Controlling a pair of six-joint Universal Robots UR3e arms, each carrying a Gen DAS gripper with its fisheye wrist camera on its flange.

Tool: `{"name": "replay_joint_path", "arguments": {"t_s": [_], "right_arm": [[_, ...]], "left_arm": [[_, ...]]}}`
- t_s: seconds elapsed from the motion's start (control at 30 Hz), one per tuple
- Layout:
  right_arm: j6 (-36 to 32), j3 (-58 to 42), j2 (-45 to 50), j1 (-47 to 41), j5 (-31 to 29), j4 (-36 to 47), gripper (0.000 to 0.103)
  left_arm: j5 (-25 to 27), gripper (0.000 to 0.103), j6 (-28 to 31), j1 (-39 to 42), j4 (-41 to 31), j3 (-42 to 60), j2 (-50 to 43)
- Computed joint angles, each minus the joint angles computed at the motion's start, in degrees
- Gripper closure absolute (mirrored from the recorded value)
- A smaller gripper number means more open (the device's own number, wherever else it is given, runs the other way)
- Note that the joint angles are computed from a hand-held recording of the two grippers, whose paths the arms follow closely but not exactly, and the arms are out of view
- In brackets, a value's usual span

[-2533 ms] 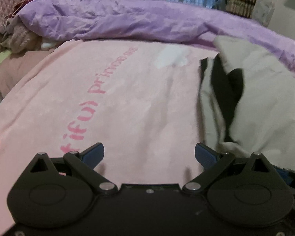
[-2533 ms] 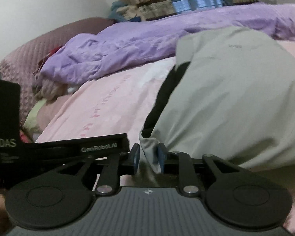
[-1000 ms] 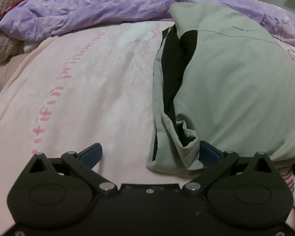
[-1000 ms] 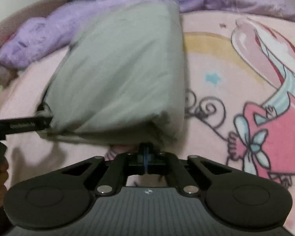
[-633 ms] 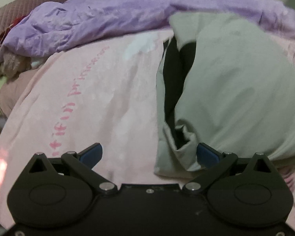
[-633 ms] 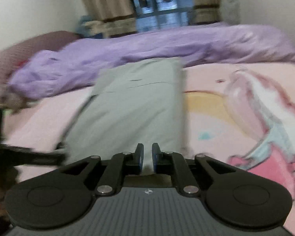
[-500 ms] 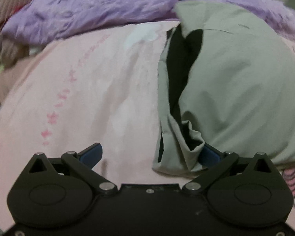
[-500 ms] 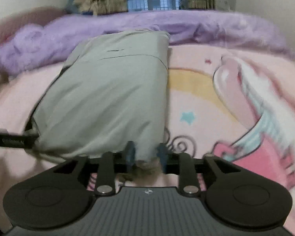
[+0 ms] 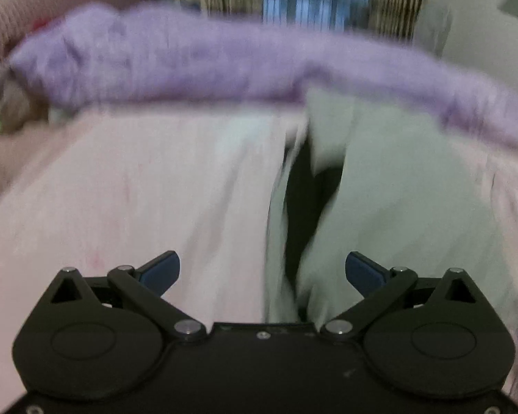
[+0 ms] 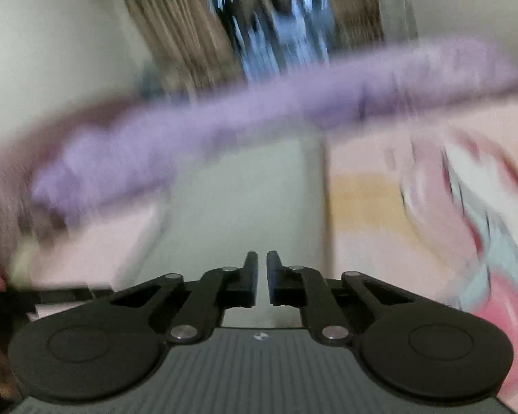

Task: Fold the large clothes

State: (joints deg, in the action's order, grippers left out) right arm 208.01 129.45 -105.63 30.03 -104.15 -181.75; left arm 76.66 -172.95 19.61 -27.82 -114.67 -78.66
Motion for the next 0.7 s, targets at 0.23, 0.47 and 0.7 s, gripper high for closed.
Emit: {"name": "replay_joint_path", "arguments": {"t_s": [0.23,0.47,0.7], "right_arm": [[-10.2,-30.3,30.8,-0.6,-13.9,-12.1,0.086],[-8.6,-45.4,49.3,-3.1,-11.6,-2.1,0.084],[-6.9,-41.8,43.9,-7.6,2.0,3.2,0.061]], "left_arm": [[2.1,0.000,-16.1,-9.7,14.0,30.5,-32.7],[18.1,0.000,-6.9,-17.2,15.4,48.7,-55.6],[6.4,0.000,-13.8,-11.4,3.8,53.2,-55.3]]}}
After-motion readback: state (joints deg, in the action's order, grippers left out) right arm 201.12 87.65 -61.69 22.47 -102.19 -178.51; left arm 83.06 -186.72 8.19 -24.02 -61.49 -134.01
